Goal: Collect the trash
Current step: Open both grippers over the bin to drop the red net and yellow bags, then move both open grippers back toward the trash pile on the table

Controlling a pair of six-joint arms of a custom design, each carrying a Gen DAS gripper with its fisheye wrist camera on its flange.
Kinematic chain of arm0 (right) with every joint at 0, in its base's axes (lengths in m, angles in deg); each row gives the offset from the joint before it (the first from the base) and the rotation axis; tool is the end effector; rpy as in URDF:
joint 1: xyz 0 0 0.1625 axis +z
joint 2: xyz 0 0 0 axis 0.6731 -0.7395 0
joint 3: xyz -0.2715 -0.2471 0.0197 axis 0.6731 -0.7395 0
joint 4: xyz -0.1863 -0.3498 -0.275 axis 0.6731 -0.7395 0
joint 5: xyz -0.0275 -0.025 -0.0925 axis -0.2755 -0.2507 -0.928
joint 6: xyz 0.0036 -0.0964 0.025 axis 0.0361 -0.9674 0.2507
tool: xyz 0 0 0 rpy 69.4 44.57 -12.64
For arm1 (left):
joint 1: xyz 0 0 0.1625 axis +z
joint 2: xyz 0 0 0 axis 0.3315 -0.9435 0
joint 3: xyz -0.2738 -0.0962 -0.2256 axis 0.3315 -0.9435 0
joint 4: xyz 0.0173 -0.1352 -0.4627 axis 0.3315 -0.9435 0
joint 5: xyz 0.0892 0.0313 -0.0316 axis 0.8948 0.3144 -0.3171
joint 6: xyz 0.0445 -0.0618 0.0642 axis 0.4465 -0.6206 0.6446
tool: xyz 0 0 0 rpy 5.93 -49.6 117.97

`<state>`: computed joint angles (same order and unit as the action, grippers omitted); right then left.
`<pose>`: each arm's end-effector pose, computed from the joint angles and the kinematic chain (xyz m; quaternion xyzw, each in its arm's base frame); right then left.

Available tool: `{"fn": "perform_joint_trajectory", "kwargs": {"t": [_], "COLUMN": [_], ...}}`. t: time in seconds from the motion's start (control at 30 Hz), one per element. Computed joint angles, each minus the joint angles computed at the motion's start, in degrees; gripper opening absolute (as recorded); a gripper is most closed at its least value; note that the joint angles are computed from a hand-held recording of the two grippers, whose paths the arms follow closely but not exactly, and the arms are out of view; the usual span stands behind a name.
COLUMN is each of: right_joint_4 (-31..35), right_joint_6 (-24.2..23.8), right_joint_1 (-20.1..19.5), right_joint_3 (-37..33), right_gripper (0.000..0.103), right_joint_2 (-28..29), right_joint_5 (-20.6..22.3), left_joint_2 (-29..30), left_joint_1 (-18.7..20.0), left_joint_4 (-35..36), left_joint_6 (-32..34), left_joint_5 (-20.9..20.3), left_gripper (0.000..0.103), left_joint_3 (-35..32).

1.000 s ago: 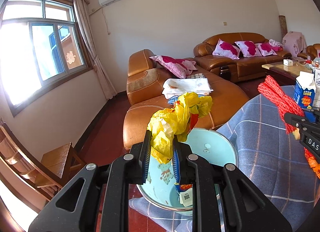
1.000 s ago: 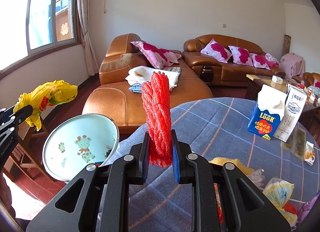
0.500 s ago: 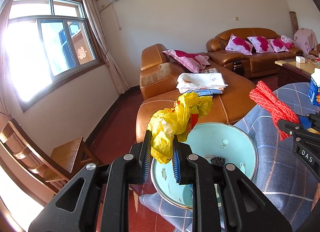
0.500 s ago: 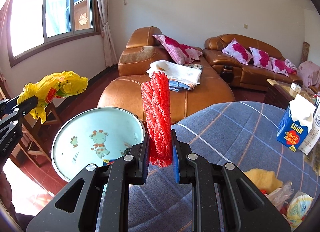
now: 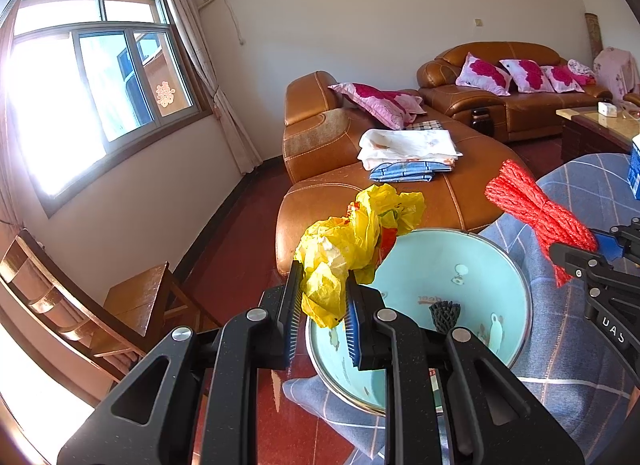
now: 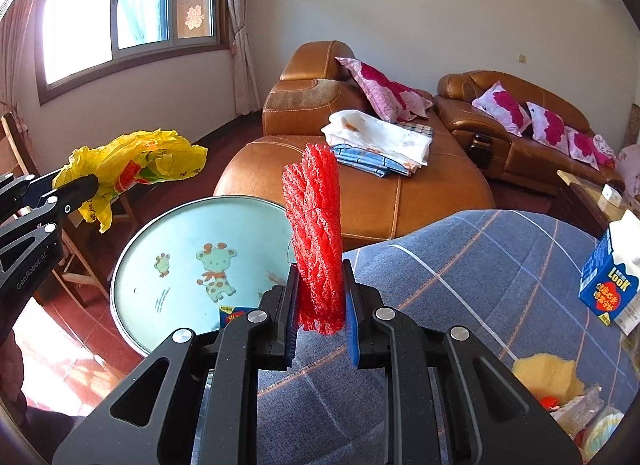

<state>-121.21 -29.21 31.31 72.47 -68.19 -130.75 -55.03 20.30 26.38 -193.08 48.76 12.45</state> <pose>-0.0417 -0.6239 0.2180 0.3371 -0.8459 0.3341 0.2432 -0.3206 -0.5677 -0.1156 0.1613 0.7187 -0.4444 0.5098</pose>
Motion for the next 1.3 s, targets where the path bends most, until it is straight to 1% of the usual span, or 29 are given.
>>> {"fn": "perform_joint_trajectory", "kwargs": {"t": [0.2, 0.37, 0.43, 0.5, 0.53, 0.57, 0.6, 0.63, 0.7, 0.73, 0.8, 0.9, 0.97, 1.03, 1.1, 1.17, 1.27, 1.3], "right_joint_4": [0.3, 0.9, 1.3, 2.3, 2.9, 3.0, 2.5, 2.4, 2.2, 2.2, 1.7, 0.4, -1.7, -3.8, -4.4, -6.3, -8.7, -9.9], "right_joint_6": [-1.2, -1.5, -1.9, -2.5, -2.8, -3.1, -3.1, -3.1, -2.8, -2.5, -2.1, -2.0, -1.6, -0.6, 1.1, 2.5, 4.6, 5.1], "right_joint_1": [0.2, 0.1, 0.1, 0.1, 0.1, 0.1, 0.1, 0.1, 0.0, 0.0, -0.1, -0.2, -0.2, -0.1, -0.4, -0.8, -2.2, -2.8], "right_joint_3": [0.1, 0.1, 0.0, 0.0, 0.0, -0.1, 0.0, 0.1, 0.0, -0.1, 0.0, 0.3, 0.8, 1.4, 2.1, 3.5, 6.5, 7.7], "right_gripper": [0.020, 0.020, 0.020, 0.021, 0.026, 0.040, 0.045, 0.046, 0.046, 0.047, 0.049, 0.050, 0.050, 0.050, 0.050, 0.051, 0.056, 0.056], "right_joint_2": [0.2, 0.1, 0.0, -0.1, -0.1, -0.1, -0.1, -0.1, 0.0, 0.0, 0.0, 0.0, 0.0, -0.3, -1.4, -3.1, -7.2, -8.7], "right_joint_5": [-0.2, 0.0, 0.1, 0.3, 0.5, 0.5, 0.6, 0.7, 0.7, 0.8, 0.9, 1.2, 1.1, -0.1, -0.7, -1.7, -1.7, -1.8], "left_joint_2": [1.0, 2.0, 1.7, 2.3, 3.2, 3.5, 3.6, 4.1, 4.5, 4.6, 4.4, 4.4, 4.1, 3.5, 3.5, 4.0, 5.2, 5.7], "left_joint_1": [0.2, 0.1, 0.2, 0.4, 0.5, 0.6, 0.6, 0.7, 0.7, 0.7, 0.7, 0.7, 0.5, 0.2, -0.2, -0.6, -1.6, -2.0], "left_joint_4": [2.9, 6.3, 6.3, 8.8, 11.4, 12.5, 12.7, 13.4, 14.4, 14.3, 13.4, 14.0, 13.7, 12.6, 12.1, 13.0, 14.1, 13.9], "left_joint_6": [-2.7, -5.6, -5.6, -7.6, -9.6, -10.3, -10.1, -10.6, -11.5, -11.3, -10.6, -11.3, -11.3, -10.5, -9.9, -10.5, -10.5, -9.7], "left_joint_5": [-0.1, 0.5, 1.3, 2.3, 2.8, 3.6, 3.9, 3.8, 4.1, 4.0, 3.6, 3.9, 4.1, 4.5, 5.0, 6.1, 8.4, 9.2], "left_gripper": [0.019, 0.020, 0.020, 0.023, 0.028, 0.037, 0.040, 0.041, 0.045, 0.046, 0.052, 0.052, 0.054, 0.056, 0.059, 0.059, 0.060, 0.063], "left_joint_3": [-1.4, -2.7, -2.4, -3.2, -4.3, -4.6, -4.6, -5.0, -5.5, -5.5, -5.3, -5.3, -4.8, -3.9, -3.8, -4.3, -5.3, -5.5]}}
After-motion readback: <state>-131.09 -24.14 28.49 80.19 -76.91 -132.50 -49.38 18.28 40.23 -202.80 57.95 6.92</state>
